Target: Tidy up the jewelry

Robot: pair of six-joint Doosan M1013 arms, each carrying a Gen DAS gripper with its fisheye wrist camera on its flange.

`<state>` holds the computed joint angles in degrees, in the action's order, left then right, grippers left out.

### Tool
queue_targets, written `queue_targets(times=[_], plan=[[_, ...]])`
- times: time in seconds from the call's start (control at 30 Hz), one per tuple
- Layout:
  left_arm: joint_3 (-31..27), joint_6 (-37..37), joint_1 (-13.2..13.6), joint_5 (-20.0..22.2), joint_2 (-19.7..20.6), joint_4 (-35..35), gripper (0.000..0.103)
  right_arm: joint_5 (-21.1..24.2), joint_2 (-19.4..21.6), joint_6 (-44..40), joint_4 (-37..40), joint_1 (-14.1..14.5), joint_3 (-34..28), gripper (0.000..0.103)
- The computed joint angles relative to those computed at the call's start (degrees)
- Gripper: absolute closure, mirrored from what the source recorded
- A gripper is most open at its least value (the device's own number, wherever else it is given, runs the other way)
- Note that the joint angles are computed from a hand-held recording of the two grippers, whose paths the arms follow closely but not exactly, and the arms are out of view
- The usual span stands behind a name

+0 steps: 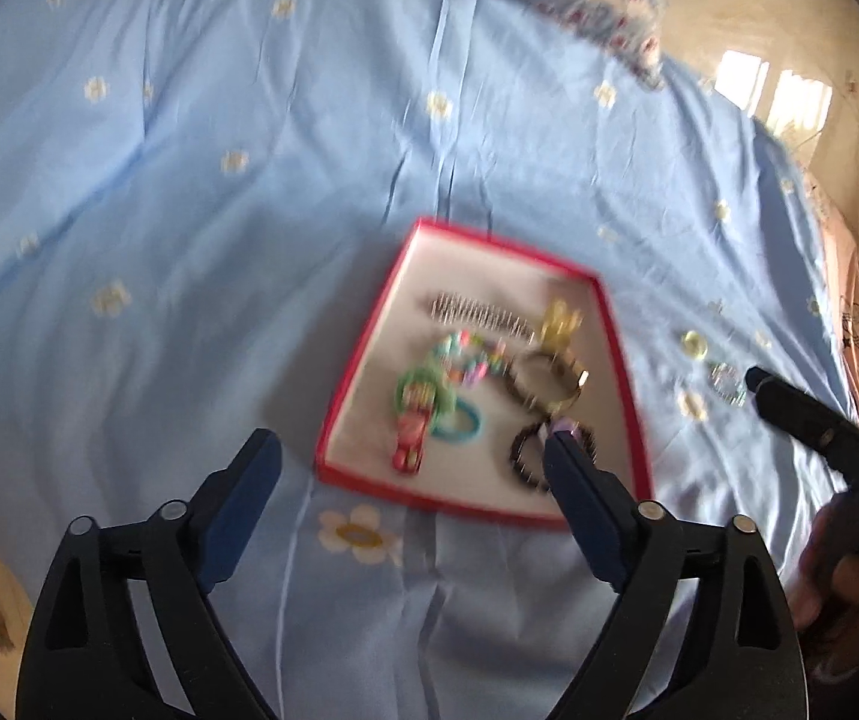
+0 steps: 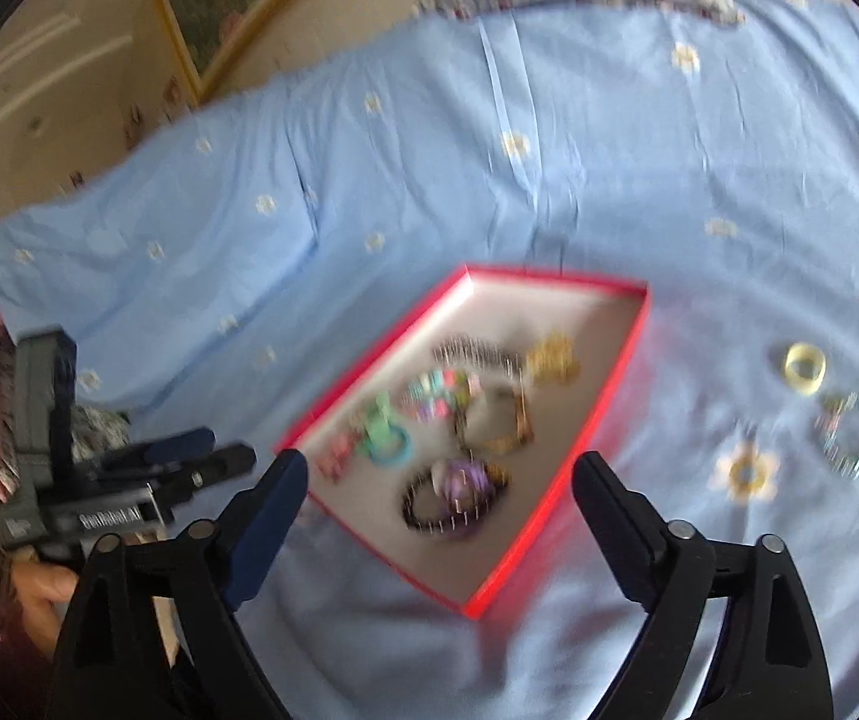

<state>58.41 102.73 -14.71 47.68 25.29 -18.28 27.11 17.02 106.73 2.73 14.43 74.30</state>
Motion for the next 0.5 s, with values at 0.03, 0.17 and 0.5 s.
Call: queue_targets(times=[0.03,0.17,0.5], plan=[[0.7,0.4,-0.1,-1.7,-0.5,0.0,0.0,-1.1,-0.4,-0.1,-0.4,0.0,0.1,0.004],[1.7,-1.2,-1.3,-4.5,-1.1,5.8,0.0,-5.4,-1.6,1.3,-4.9,0.3,0.9,0.0],[5.2,-5.4,-2.4,-4.0,-1.5,10.8,0.0,-3.1,-1.2,15.3,-18.4,2.1,4.8,0.0]])
